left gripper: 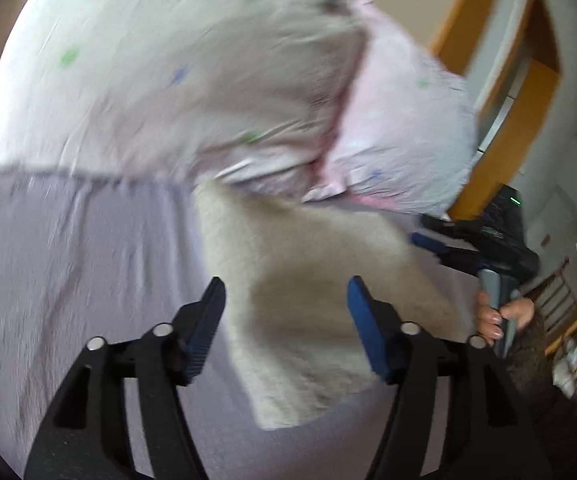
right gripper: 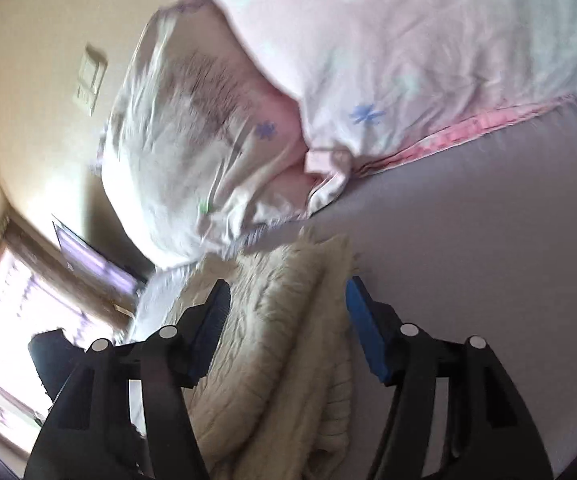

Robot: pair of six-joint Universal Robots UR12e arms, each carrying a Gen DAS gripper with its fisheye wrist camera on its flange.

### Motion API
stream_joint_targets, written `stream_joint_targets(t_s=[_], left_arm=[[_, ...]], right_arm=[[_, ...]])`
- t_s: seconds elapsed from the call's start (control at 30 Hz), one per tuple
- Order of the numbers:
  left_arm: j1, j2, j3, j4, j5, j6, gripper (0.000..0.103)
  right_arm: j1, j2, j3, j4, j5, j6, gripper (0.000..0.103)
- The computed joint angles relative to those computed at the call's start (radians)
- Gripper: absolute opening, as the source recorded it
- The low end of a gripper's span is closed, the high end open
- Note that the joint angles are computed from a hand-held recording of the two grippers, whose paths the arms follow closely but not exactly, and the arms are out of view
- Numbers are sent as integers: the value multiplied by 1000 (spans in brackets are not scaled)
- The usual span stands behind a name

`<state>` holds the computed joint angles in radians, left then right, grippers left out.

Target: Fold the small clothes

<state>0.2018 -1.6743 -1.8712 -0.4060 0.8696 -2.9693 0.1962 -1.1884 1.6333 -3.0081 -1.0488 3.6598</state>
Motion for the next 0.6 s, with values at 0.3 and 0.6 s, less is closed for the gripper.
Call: stream_joint_targets(t_s=[0.3,0.6], left_arm=[[-65,-19,23,-100,-4,131,69],[-63,7,-8,-89,-1,172,73]], right_arm=[[65,28,-88,106,-279,-132,12],[56,-41,1,109,-352,-91,57]])
